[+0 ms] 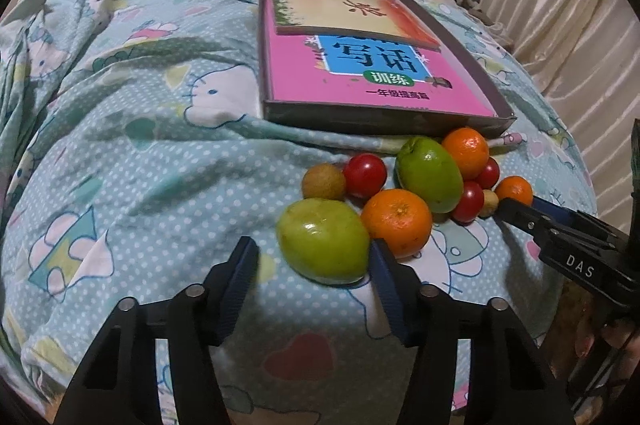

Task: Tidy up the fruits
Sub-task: 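Close the left tool on the large green pear while the right tool closes on a tangerine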

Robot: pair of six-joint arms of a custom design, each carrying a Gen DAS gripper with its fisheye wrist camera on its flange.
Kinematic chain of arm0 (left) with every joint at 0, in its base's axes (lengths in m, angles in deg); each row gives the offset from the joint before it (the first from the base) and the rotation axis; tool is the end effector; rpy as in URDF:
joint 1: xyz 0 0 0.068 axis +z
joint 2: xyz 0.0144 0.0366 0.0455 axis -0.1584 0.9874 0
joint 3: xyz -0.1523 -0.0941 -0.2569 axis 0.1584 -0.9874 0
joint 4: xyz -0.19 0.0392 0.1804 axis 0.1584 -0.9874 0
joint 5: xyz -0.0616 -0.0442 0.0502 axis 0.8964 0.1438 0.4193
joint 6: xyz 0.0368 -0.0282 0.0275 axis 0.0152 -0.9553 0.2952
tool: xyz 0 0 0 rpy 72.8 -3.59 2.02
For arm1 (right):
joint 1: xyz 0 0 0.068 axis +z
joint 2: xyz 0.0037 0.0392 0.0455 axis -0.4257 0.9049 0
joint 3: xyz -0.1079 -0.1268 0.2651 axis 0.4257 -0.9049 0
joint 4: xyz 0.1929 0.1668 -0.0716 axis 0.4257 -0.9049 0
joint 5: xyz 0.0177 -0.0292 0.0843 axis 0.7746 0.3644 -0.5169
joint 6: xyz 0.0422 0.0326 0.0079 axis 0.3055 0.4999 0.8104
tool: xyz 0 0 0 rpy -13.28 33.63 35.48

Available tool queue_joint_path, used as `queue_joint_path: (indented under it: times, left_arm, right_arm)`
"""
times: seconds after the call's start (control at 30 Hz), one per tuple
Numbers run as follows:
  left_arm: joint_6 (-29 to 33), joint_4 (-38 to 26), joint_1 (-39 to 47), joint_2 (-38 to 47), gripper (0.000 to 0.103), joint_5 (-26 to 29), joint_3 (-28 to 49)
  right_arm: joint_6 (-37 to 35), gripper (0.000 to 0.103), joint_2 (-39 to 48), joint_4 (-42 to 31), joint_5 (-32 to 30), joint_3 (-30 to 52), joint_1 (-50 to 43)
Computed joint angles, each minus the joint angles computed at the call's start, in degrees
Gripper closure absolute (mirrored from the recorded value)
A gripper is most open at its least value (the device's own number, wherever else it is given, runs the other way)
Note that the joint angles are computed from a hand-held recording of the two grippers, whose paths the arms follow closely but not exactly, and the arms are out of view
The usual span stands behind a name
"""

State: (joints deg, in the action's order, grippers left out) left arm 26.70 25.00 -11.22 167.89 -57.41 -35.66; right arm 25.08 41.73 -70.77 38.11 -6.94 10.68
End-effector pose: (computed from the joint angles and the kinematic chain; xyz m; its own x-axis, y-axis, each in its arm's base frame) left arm 0.2695 -0.0183 0.0641 -0.8829 0.1075 -0.4571 0.2085 0.9620 -0.1765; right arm 0.2051 0.1338 0.0869 -0.8206 0.0598 -0.5684 0.0470 0.9982 0.0372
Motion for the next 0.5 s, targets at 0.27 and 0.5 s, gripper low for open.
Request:
queue_joint_path:
  times: [0.27,0.5]
  left_arm:
    - [0.34,-1.63,0.36,2.10,0.053,2.32,2.27]
    - [0.19,-2.32,1.66,2.90,0.053,5.07,3.21]
  right_arm:
    - [-0.89,0.064,1.20,5.99,-4.59,-1.63,-3.03]
    - [-0.75,0.068,1.91,13.48,-9.23,-4.36,-6.13]
